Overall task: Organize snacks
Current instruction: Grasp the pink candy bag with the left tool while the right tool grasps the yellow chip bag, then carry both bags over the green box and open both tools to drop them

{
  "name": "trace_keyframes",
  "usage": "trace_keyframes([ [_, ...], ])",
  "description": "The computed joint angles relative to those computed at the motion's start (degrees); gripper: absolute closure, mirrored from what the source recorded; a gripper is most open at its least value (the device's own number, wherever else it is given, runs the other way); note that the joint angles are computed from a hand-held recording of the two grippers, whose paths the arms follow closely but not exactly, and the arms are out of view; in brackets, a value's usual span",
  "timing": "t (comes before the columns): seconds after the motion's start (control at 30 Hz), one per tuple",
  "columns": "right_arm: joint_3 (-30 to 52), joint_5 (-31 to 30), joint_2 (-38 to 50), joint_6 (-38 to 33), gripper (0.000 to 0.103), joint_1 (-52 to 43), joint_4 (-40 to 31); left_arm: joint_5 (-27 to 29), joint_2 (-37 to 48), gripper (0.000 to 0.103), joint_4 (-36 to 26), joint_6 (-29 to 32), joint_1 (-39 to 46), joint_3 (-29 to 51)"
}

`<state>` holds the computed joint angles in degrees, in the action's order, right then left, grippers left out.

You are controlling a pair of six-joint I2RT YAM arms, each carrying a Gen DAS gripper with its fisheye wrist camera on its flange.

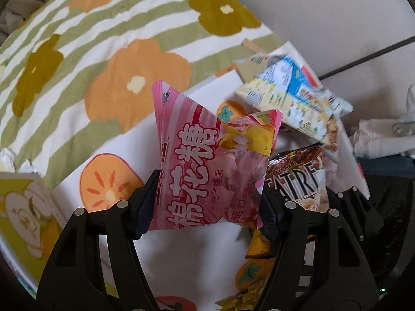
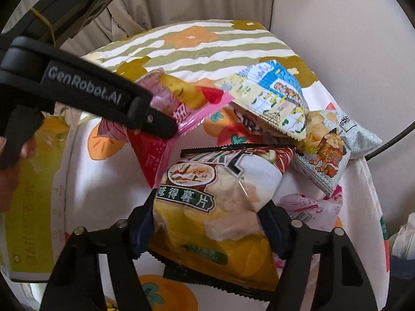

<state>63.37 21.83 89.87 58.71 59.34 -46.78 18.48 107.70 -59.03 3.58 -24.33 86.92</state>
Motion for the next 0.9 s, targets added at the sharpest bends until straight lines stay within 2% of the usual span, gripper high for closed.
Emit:
trace_keyframes([
  [0.13,1.9,2.3,-1.7,1.3,0.039,1.9,-2.9,2.5,-6.0,0.038,-0.4,-0.6,2.5,-1.9],
  [0.3,8.1,7.1,-2.4,3.3,0.039,6.1,-9.9,4.3,-15.4,0.038,-1.7,-0.5,5.8,-4.3],
  [0.5,17.8,11.5,-1.0,4.5,0.039,11.6,-16.8,6.9,-26.9,0.038,-7.7,1.5,14.2,-4.6],
  [0.7,31.1,13.9,4.8,3.6,0.039,16.6,-20.6,12.3,-34.2,0.038,-18.2,10.7,31.1,-2.5],
  [0.9,43.5,13.2,11.7,-0.9,0.039,19.6,-20.4,17.1,-36.0,0.038,-28.7,27.2,54.5,-1.6],
])
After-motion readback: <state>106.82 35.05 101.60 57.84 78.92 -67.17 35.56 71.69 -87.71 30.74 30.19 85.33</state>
